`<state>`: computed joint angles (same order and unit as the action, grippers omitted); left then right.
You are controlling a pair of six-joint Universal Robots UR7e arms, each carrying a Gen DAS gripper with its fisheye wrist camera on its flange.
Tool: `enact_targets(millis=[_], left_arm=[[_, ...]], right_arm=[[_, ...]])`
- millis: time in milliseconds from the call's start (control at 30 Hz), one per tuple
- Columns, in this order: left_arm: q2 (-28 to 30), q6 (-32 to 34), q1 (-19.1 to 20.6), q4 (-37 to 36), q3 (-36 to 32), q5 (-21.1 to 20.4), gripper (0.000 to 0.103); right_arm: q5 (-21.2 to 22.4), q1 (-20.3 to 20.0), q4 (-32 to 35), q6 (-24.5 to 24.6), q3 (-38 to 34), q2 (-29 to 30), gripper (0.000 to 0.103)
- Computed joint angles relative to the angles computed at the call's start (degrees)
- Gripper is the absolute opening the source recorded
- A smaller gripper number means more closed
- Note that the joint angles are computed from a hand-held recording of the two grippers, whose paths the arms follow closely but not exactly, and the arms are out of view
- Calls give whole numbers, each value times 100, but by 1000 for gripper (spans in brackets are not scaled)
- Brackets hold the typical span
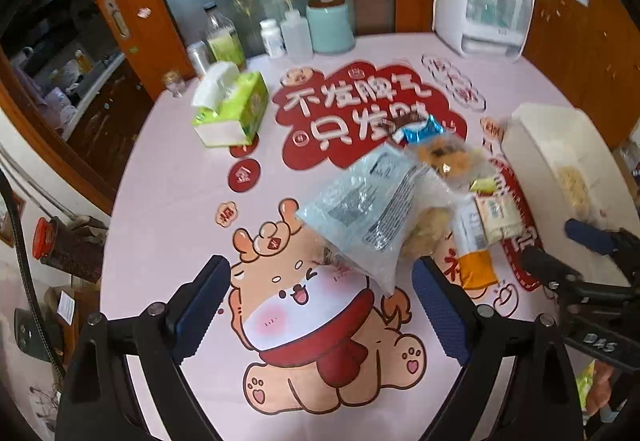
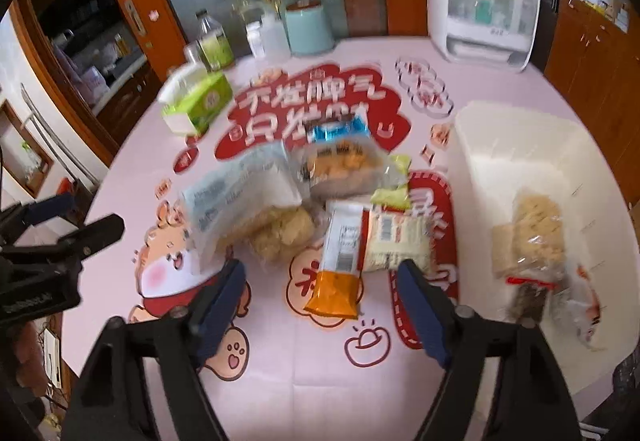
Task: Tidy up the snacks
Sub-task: 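Withdraw both tools from the tray toward the remaining snacks, then grasp the blue-white bag with the left gripper while the right grasps the orange-bottom bar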
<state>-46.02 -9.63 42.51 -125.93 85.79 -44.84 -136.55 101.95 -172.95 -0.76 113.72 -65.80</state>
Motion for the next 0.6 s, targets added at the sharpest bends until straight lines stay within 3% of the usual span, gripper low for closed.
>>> enact_targets(millis=[167, 333, 600], left_arm=[[385, 309, 202, 289, -441, -286, 92], [855, 697, 332, 647, -942, -504, 92], [1676, 968, 522, 1246, -1878, -532, 92]], right_arm=[[309, -402, 320, 534, 8, 126, 61], [962, -816, 604, 1116, 96, 33, 58], [984, -978, 704, 1342, -53, 188, 58]])
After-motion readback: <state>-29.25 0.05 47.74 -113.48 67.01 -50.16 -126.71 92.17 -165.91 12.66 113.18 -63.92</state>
